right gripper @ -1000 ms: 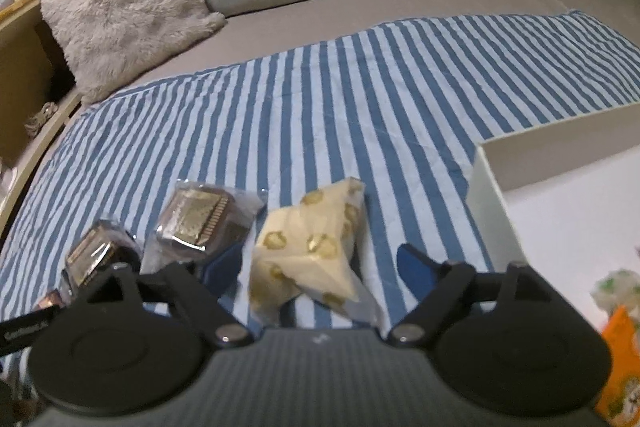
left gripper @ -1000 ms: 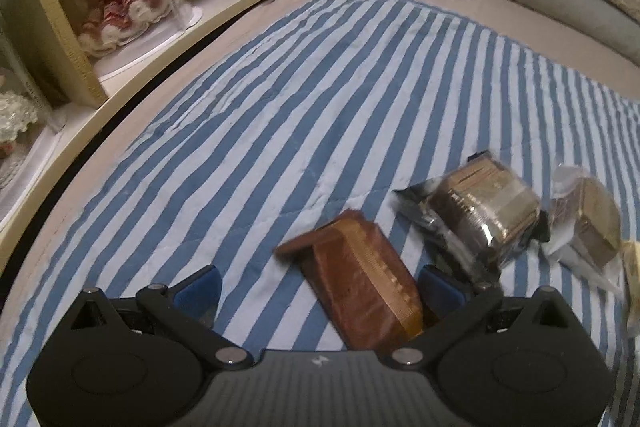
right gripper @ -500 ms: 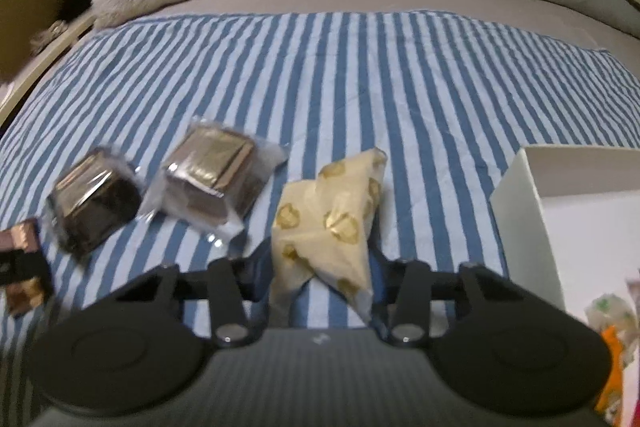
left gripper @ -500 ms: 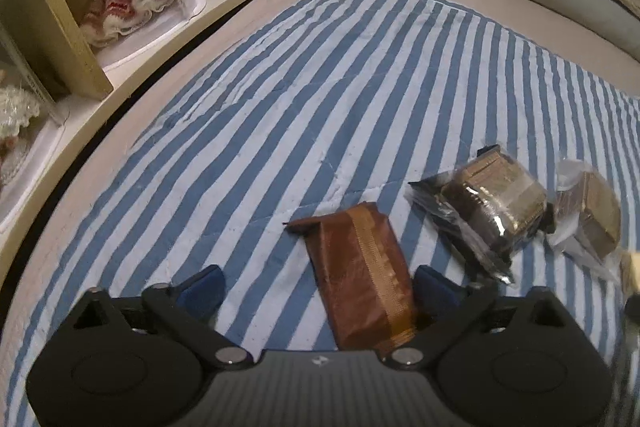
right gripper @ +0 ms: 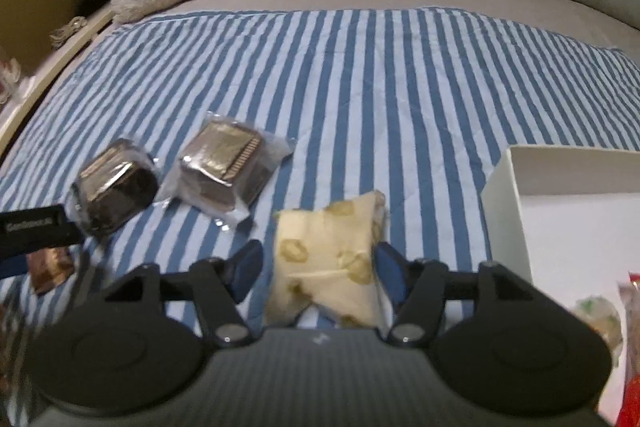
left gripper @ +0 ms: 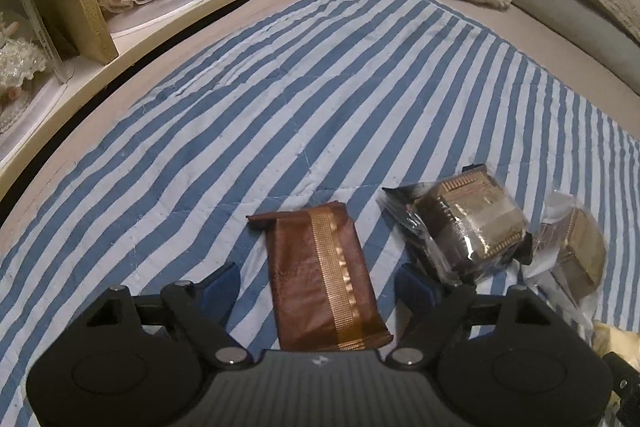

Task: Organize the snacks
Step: 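Grasp the brown chocolate bar with the left gripper while the right grasps the cream bun, then carry the chocolate bar and cream bun over the white tray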

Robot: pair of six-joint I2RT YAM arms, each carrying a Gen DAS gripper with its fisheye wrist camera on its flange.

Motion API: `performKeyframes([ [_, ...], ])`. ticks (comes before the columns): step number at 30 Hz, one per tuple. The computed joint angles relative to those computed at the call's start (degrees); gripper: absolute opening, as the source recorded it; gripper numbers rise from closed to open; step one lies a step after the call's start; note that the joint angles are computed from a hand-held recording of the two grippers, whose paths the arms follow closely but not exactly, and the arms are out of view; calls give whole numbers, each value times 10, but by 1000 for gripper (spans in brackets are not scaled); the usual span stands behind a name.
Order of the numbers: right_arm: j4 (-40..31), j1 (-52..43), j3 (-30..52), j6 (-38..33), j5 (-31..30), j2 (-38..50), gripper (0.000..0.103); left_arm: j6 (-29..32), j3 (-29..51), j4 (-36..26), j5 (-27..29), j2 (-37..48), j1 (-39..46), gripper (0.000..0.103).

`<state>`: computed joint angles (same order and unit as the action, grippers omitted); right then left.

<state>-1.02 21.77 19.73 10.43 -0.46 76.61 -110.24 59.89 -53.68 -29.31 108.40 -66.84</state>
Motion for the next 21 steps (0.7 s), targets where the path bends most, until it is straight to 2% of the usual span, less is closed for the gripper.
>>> performKeyframes([
  [5,33,4,7,24,6,45,68,-16,14,-11,-7,19,5,87],
  [7,38,12,8,22,10,51,67,-16,23,-19,-14,25,3,79],
  [9,31,26,13,24,24,53,59,-8,26,-21,-25,25,-1,62],
  [11,27,25,9,16,22,44,57,2,24,-18,-28,19,-2,53],
  [17,5,23,3,6,14,13,52,16,7,-10,-38,-7,-17,49],
  [21,-21,10,-3,-4,6,-28,51,21,22,-32,-53,-22,-36,49],
])
